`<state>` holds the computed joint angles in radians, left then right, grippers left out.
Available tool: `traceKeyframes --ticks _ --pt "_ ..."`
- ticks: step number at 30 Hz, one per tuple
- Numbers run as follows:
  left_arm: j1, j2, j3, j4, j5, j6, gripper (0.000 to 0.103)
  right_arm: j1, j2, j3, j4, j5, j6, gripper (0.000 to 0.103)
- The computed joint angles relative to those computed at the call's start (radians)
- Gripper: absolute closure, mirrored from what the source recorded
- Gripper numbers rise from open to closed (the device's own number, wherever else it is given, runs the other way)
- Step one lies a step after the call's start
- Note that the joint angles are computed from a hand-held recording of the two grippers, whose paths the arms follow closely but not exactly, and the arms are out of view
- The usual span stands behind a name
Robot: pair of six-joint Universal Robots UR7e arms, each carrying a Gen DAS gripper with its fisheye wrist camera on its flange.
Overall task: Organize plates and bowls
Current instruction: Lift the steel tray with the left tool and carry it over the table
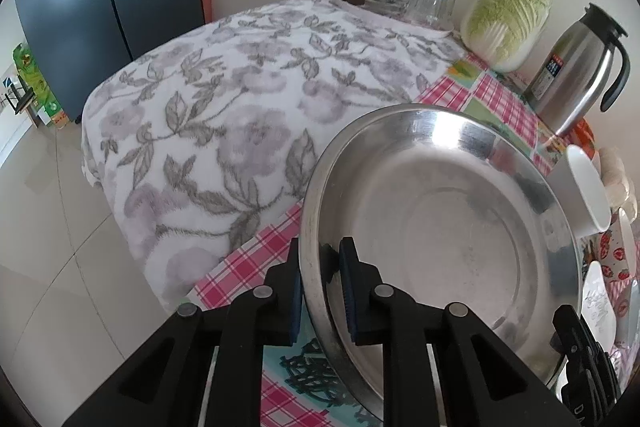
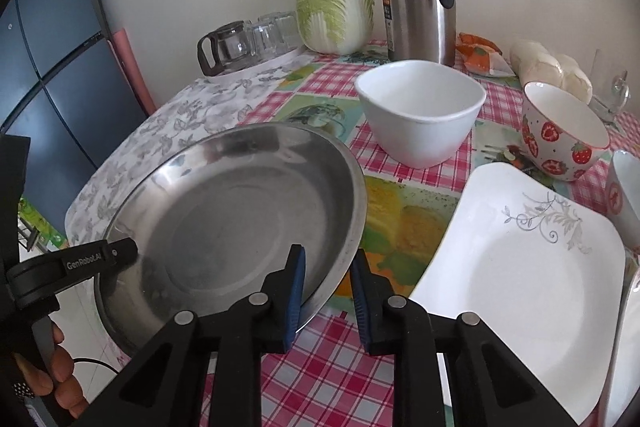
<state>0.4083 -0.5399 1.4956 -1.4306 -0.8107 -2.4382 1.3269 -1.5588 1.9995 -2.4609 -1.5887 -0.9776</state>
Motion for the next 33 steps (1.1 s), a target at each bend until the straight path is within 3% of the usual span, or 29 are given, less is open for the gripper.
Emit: traceKeyframes --ticks 5,13,33 --pt "-0.022 0.031 -0.077 0.129 0.035 -0.052 0.085 -0.002 -0.017 -0.021 0.036 0.035 0.01 0.079" --pt "-0.047 0.081 -0.181 0.199 0.103 -0.071 0.085 -0.017 -0.047 -0.066 0.075 0.072 0.005 0.079" --pt "-0.064 0.304 -0.521 0.133 0.247 0.202 0.085 -0.175 -0.074 -0.313 0.242 0.198 0.034 0.079"
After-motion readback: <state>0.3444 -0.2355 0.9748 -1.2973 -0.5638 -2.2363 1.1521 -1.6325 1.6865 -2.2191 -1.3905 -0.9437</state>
